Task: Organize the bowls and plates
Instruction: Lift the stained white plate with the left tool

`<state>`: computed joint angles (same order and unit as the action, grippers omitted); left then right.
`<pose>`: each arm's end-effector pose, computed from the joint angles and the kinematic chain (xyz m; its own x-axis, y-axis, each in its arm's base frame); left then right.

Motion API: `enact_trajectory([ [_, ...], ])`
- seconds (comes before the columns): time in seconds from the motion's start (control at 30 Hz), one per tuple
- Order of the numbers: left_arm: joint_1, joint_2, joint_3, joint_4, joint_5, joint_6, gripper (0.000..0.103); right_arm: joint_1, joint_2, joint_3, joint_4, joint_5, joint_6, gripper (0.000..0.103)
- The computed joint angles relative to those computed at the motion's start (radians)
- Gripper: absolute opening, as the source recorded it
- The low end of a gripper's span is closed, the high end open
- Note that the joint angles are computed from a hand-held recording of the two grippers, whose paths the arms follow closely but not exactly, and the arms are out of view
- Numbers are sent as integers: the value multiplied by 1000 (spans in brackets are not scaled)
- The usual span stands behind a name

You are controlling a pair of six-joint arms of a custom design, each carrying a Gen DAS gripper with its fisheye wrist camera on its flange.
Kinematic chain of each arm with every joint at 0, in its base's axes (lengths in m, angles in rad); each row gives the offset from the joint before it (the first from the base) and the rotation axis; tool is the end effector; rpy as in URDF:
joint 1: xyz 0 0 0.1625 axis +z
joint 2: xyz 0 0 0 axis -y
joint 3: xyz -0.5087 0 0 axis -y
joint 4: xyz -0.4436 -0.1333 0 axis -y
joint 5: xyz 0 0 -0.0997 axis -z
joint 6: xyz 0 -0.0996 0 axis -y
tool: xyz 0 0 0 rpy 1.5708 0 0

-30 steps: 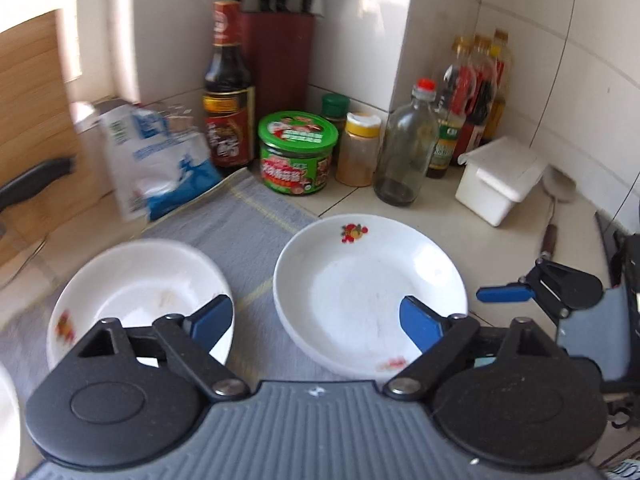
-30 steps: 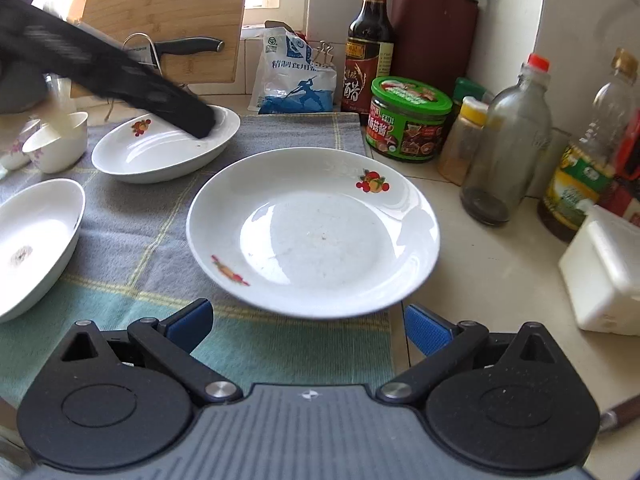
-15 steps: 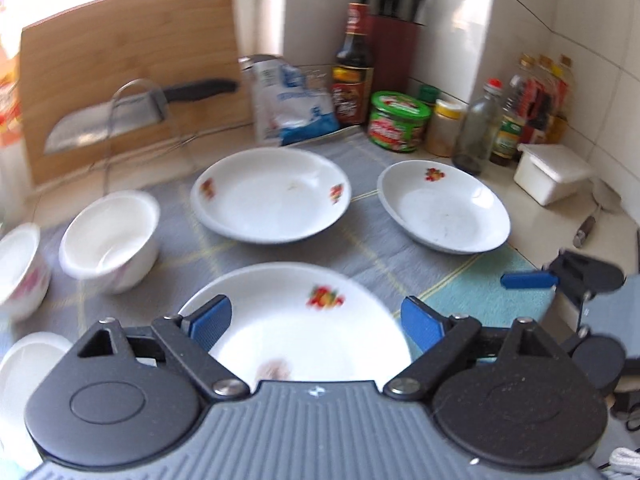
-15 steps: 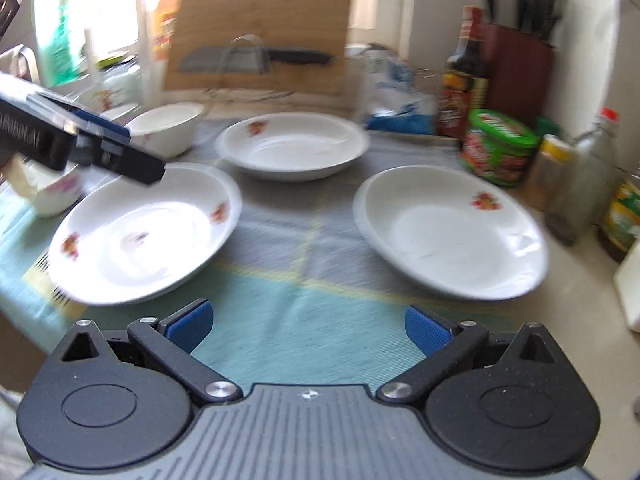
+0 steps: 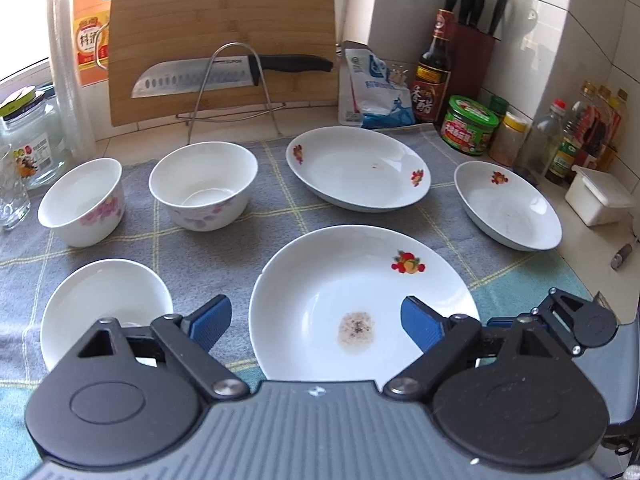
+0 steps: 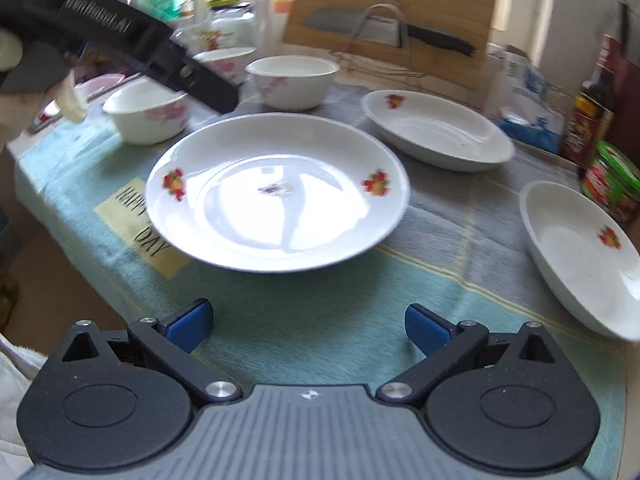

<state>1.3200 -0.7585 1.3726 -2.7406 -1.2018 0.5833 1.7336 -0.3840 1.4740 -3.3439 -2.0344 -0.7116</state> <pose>-0.0509 -0.8804 0.2305 -0.6774 0.4926 -0.5463 0.6996 0.6609 -0.2716 0.2189 -0.7853 -0.0464 -0.6210 -0.3987 0.6749 -0.7015 0.6668 -0.2515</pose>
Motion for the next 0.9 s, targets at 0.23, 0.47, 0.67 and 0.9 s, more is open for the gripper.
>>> enact_trajectory([
  [0.23, -22, 29, -27, -26, 50, -29, 91, -38, -22, 1, 59, 142, -89, 103],
  [0.47, -32, 77, -105, 38, 104, -52, 91, -69, -32, 28, 9, 243, -157, 103],
  [0.67, -19, 120, -214, 207, 102, -38, 91, -55, -19, -7, 53, 216, -144, 103],
  [0.9, 5, 180, -384, 454, 31, 62, 91, -28, 44, -42, -72, 135, -55, 103],
])
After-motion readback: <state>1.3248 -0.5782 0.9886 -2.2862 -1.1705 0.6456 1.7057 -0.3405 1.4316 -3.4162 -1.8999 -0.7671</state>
